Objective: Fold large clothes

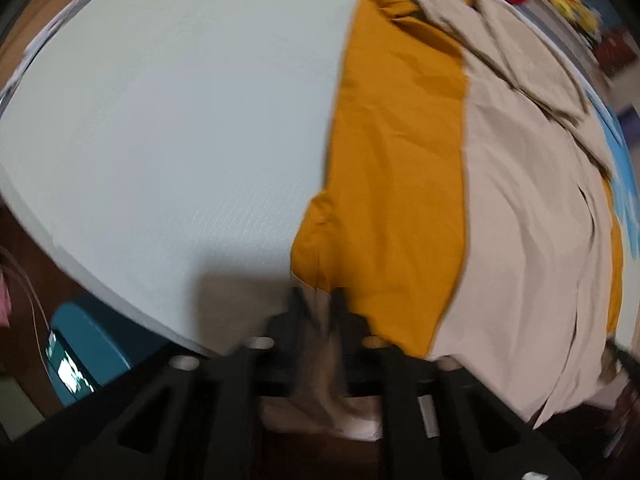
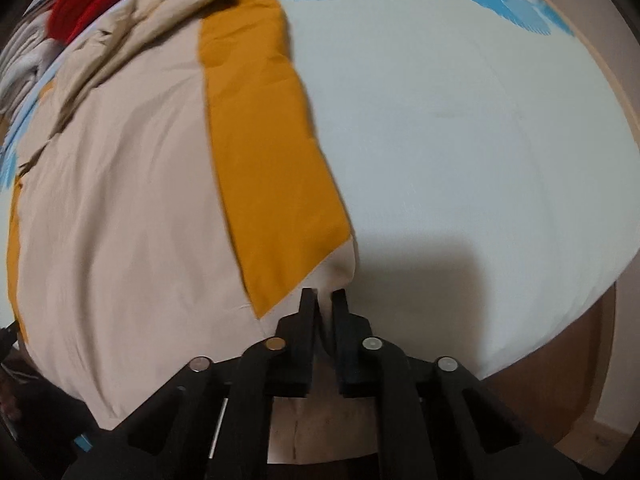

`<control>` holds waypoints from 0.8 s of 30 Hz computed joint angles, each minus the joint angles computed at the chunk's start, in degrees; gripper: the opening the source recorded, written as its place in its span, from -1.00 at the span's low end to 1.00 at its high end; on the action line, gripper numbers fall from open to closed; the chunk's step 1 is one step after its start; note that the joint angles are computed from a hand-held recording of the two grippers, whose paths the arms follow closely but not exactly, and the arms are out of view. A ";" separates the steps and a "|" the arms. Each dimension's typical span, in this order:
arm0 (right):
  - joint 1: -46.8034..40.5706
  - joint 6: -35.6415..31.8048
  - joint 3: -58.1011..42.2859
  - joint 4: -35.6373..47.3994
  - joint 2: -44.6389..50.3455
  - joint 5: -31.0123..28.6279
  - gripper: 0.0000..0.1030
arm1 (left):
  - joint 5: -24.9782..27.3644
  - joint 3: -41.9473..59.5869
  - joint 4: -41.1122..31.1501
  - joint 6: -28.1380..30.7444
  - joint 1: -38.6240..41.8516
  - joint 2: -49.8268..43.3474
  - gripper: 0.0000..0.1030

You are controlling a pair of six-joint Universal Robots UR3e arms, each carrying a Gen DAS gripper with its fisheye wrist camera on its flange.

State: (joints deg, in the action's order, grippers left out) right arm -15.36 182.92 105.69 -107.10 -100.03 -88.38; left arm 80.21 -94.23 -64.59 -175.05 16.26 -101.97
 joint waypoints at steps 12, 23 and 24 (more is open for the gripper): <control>-1.25 3.10 2.85 3.12 -4.08 -1.08 -0.67 | 2.92 0.35 -0.40 0.26 -0.82 -0.36 -0.69; 1.57 0.58 3.27 2.07 -5.99 -3.51 -0.92 | 4.71 -0.43 2.23 -0.72 -2.32 0.01 -0.80; 1.58 0.31 3.31 1.92 -6.46 -3.45 -0.92 | 4.98 -0.48 2.34 -0.69 -2.46 0.30 -0.80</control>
